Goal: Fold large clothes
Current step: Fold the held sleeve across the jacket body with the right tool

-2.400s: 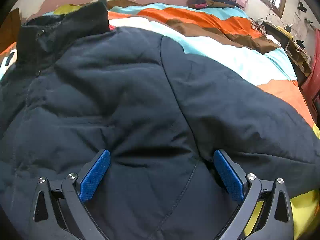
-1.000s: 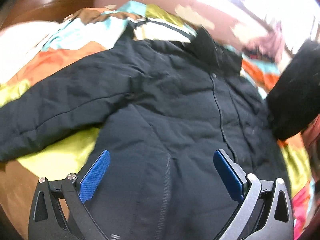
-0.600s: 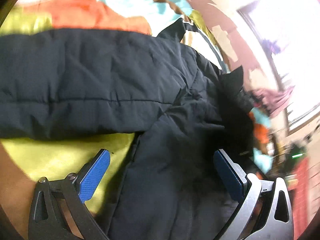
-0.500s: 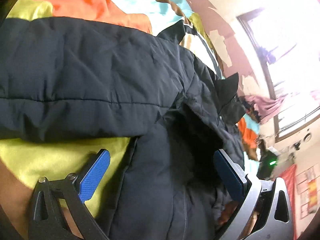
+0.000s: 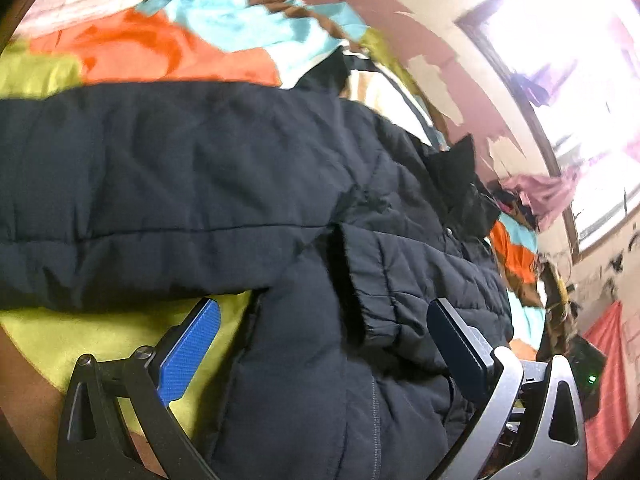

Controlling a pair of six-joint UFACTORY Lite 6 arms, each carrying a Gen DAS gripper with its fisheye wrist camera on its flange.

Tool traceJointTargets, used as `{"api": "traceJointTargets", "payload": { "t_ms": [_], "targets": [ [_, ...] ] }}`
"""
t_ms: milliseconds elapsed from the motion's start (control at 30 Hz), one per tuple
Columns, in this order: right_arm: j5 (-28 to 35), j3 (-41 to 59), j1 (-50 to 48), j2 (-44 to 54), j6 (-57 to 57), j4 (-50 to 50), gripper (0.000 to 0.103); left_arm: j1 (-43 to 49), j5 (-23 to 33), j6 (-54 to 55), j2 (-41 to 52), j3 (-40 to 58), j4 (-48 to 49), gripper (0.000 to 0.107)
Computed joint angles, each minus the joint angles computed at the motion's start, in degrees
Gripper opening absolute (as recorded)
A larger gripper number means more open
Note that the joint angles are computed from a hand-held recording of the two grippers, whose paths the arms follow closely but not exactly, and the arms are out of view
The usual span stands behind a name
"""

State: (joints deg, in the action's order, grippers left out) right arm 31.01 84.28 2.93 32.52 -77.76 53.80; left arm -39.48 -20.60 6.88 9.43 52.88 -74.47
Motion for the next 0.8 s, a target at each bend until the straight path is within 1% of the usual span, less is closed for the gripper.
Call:
{"api": "traceJointTargets", "payload": {
  "t_ms": [67, 100, 133, 167, 200, 233, 267, 333, 433, 500, 533, 567, 600, 633, 667, 700, 800],
  "targets": [
    [-3.46, -5.77, -3.23, -4.57, -10.24, 6.10, 0.103, -1.08, -0.33, 10.80, 2.34, 4.21, -6.78, 0.101],
    [-6.72, -7.74, -4.60, -6.08, -16.24, 10.72, 0.103, -1.50, -0.47, 16.80, 4.09, 6.70, -10.37, 0.101],
    [-11.23, -8.88, -6.05, -7.33, -22.24, 16.27, 0.103, -2.25, -1.56, 22.79, 6.68, 10.00, -13.68, 0.101],
    [-14.07, -8.87, -7.74, -7.86, -26.44, 20.59, 0.103, -3.04, -2.71, 28.79, 8.96, 13.15, -17.75, 0.101],
    [-15.96, -7.30, -8.89, -6.91, -28.24, 23.23, 0.103, -3.62, -3.62, 34.79, 12.14, 17.48, -21.09, 0.101],
    [-17.22, -5.40, -10.46, -5.76, -27.64, 23.93, 0.103, -3.74, -3.73, 40.78, 14.41, 20.94, -25.36, 0.101],
    [-18.23, -2.14, -12.05, -3.42, -24.64, 23.03, 0.103, -4.05, -4.18, 46.78, 16.53, 24.17, -29.83, 0.101],
    [-16.51, 7.09, -15.32, 3.99, -13.25, 15.67, 0.103, -4.33, -7.71, 58.77, 23.24, 33.01, -39.38, 0.101],
    [-14.13, 20.03, -17.15, 14.63, 4.74, 2.84, 0.102, -3.49, -17.65, 76.42, 34.87, 50.02, -55.49, 0.101],
    [-11.61, 29.07, -17.87, 21.68, 16.73, -6.33, 0.101, -2.52, -21.60, 82.35, 40.25, 56.62, -60.09, 0.101],
    [-10.52, 32.74, -17.92, 24.34, 22.73, -12.10, 0.101, -1.98, -22.27, 83.97, 41.26, 57.37, -61.78, 0.101],
    [-9.92, 37.07, -17.33, 28.05, 28.72, -17.90, 0.101, -1.31, -21.41, 84.87, 42.06, 57.00, -63.05, 0.101],
    [-8.80, 39.00, -17.52, 29.62, 32.34, -21.31, 0.101, -0.31, -20.55, 87.54, 44.10, 58.31, -66.35, 0.101],
    [-9.57, 39.45, -17.20, 30.94, 33.58, -22.33, 0.101, 0.14, -20.19, 89.27, 44.88, 58.60, -68.19, 0.101],
    [-10.72, 37.51, -17.43, 30.59, 32.42, -21.42, 0.103, 0.28, -20.97, 91.16, 46.61, 60.72, -69.45, 0.101],
    [-12.88, 34.05, -17.73, 28.98, 29.01, -18.54, 0.103, 0.06, -22.51, 92.24, 48.72, 63.27, -69.38, 0.101],
    [-18.61, 29.90, -16.33, 27.89, 24.41, -14.40, 0.103, -0.40, -24.79, 92.90, 51.36, 66.28, -68.53, 0.102]
  ]
}}
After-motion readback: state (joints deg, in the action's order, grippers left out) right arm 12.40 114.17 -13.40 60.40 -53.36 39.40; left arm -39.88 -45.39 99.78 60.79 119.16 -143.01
